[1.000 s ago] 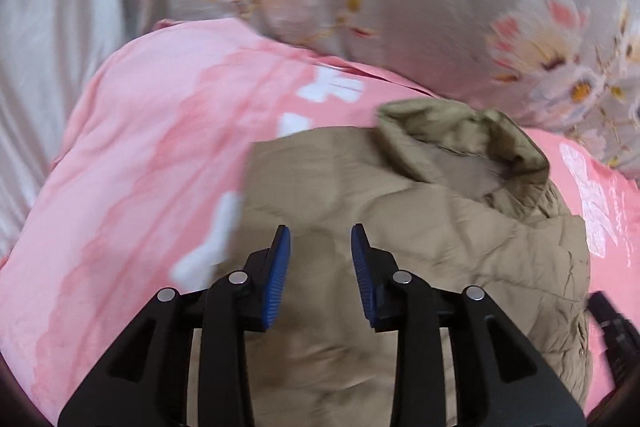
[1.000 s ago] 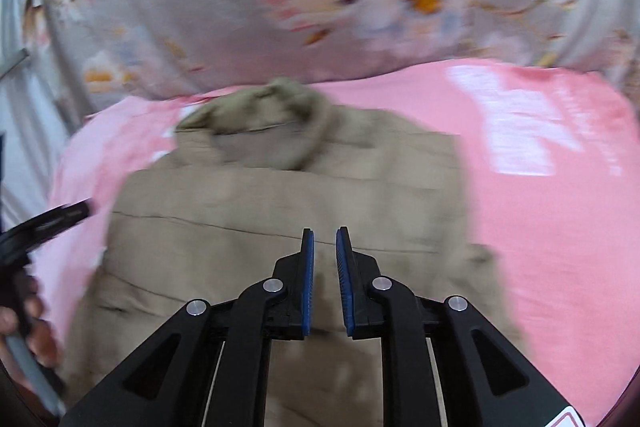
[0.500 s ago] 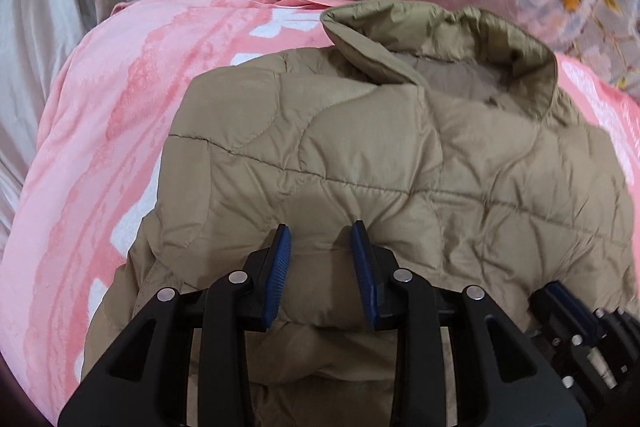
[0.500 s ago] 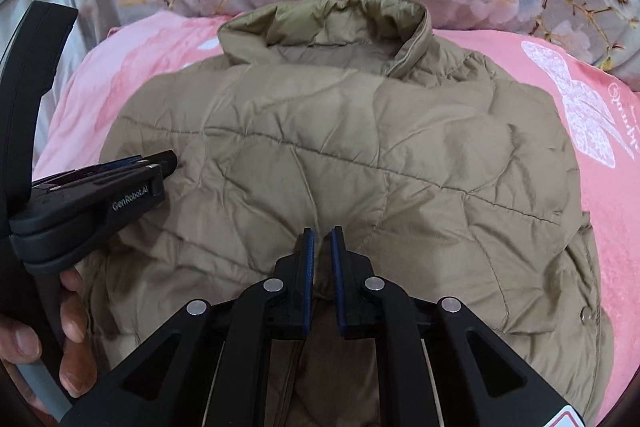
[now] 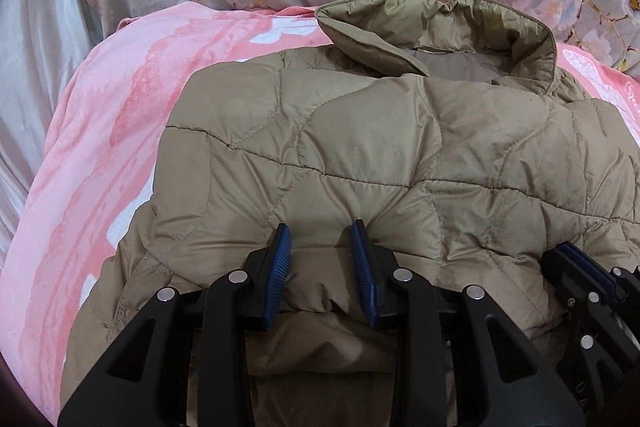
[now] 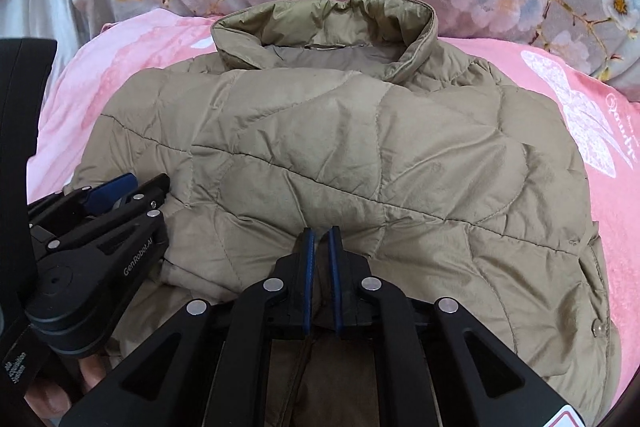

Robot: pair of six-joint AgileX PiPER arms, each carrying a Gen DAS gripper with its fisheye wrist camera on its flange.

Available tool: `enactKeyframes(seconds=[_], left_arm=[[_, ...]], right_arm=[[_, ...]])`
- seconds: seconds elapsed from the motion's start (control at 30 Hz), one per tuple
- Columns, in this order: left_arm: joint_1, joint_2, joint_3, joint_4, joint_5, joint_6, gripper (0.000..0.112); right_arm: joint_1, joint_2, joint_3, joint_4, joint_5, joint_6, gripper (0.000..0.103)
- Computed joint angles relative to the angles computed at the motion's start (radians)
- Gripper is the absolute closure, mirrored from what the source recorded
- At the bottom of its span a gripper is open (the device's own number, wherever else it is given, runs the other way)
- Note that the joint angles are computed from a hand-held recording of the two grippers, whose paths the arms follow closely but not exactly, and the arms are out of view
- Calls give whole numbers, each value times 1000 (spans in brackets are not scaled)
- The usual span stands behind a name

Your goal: Fold large clothes

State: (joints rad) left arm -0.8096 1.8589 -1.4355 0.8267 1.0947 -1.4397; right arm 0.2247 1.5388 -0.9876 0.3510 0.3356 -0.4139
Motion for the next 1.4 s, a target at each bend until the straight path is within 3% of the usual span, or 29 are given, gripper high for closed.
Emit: enactKeyframes(seconds=[0.67,0.77,0.83,0.9,0.97,1.0,1.03,1.2,1.23,1.27,1.3,1.33,1.37,1.4], left_arm=[[-23,44,-43,32,64,2,82],[-18,27,-25,32,41,-5,82],[9,-48,47,10,-59,-16,78],[77,-146,99,-81,-185,35,69],[135,-193,85,-114,-230,50,64],[169,-191,40,-134,-231,69,60],[195,-177,-2,-151,-235,89,48],[375,21,-319,-486,-251,377,45],[394,58,-366,-552,-243,425,46],[414,104,-418,-615,-232,466,56],[424,151,-471,-650,-209,493,63],[423,176,-499,-652,-189,501,79],[422,204,-527,-649,-170,513,91],[416,214,-533,-644,-165,524,95]], right_arm=[[-20,11,3,117,-2,-106,96],[-78,19,-7,344,59,-309,96],[-170,28,-36,526,187,-446,93],[-244,27,-80,585,267,-465,86],[-297,42,-163,598,301,-424,68],[-318,68,-220,601,331,-387,63],[-337,119,-307,597,375,-328,59],[-303,349,-645,461,449,-62,58],[-295,381,-684,454,464,-36,59],[-288,423,-738,433,490,2,62],[-276,466,-793,398,512,37,70],[-267,478,-810,379,519,47,90],[-254,486,-819,335,513,56,100],[-246,468,-788,309,480,41,100]])
